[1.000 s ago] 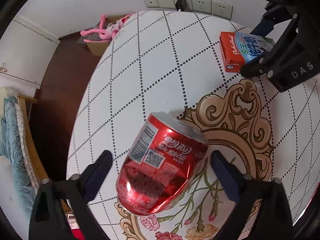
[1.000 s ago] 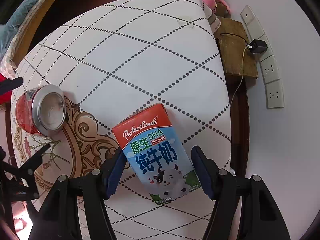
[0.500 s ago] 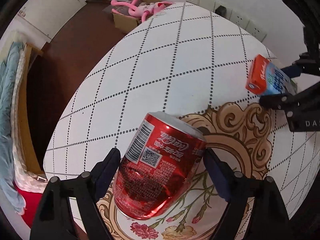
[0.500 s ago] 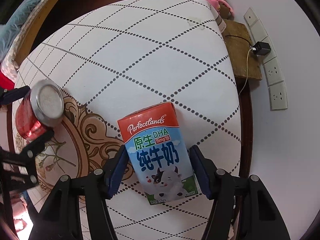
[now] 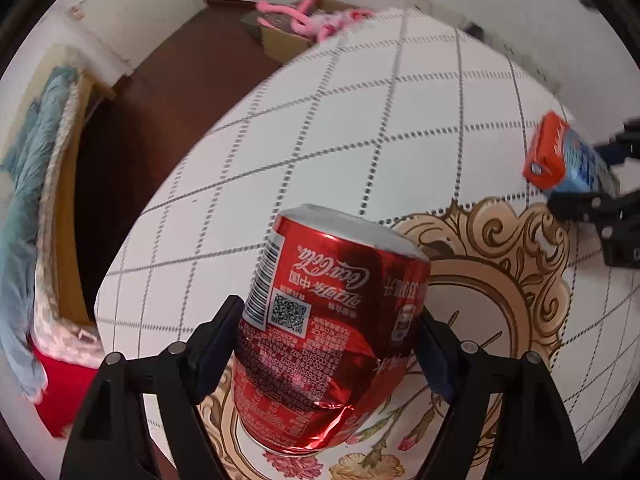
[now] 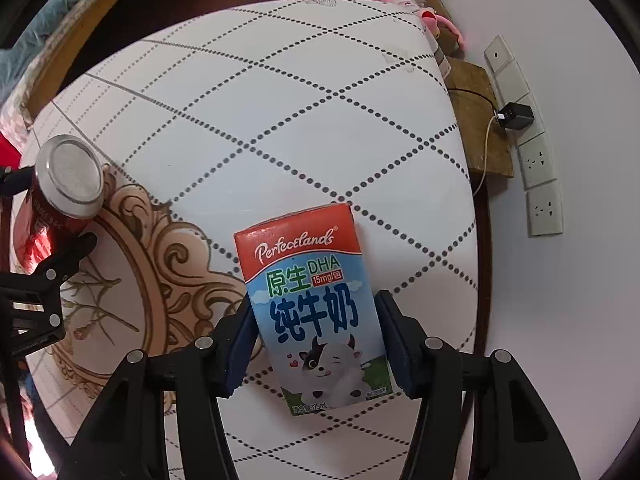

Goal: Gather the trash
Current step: 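Carry the cola can and milk carton over the bin and open both tools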

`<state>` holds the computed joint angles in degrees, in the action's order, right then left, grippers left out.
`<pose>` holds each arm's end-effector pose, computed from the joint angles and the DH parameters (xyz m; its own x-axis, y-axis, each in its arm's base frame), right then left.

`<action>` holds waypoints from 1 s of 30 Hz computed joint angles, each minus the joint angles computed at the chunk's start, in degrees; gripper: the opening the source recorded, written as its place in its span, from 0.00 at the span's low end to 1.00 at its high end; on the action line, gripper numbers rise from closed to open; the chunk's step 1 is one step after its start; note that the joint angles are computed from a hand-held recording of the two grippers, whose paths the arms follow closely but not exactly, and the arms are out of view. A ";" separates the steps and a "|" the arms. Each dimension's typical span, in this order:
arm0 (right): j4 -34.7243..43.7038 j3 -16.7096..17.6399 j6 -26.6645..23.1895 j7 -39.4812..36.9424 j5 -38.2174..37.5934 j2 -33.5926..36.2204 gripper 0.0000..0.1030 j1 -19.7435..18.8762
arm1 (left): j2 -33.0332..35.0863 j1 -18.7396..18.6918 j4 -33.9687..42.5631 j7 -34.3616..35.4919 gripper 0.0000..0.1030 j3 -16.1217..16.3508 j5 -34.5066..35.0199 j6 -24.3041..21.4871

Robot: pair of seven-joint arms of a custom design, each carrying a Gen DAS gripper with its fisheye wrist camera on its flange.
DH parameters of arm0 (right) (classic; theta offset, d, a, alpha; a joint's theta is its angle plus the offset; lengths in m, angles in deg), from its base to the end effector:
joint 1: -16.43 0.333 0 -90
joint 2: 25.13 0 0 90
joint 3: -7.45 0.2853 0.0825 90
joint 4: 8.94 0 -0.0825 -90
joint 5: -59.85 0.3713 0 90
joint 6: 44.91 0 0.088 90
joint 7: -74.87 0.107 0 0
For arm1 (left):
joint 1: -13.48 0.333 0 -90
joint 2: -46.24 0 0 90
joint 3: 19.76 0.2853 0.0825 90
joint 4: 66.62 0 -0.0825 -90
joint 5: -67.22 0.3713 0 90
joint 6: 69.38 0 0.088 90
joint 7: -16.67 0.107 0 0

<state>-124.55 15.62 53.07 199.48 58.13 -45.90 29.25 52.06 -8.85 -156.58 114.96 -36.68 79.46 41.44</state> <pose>0.4159 0.1653 0.5762 -0.2412 -0.9698 0.0370 -0.9675 0.2373 -0.0876 0.4794 -0.3624 0.5763 -0.7317 -0.6461 -0.2174 -0.6053 0.7624 -0.2288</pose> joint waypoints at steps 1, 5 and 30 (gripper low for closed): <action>-0.39 0.13 0.36 0.29 -0.11 -0.52 0.57 0.04 | -1.14 0.13 -1.03 -1.49 0.76 0.14 -0.22 0.60; -2.08 1.16 2.66 2.70 -0.60 -3.68 0.57 0.19 | -6.75 1.15 -5.68 -7.52 0.76 0.70 -1.45 2.98; 42.61 14.70 8.87 15.23 -8.64 25.82 0.55 18.18 | -45.00 16.12 -24.08 -10.12 0.76 17.59 -6.25 3.35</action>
<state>-81.94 30.32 61.94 214.70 49.49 -20.09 47.43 7.05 7.27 -180.66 104.85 -19.09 73.20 44.80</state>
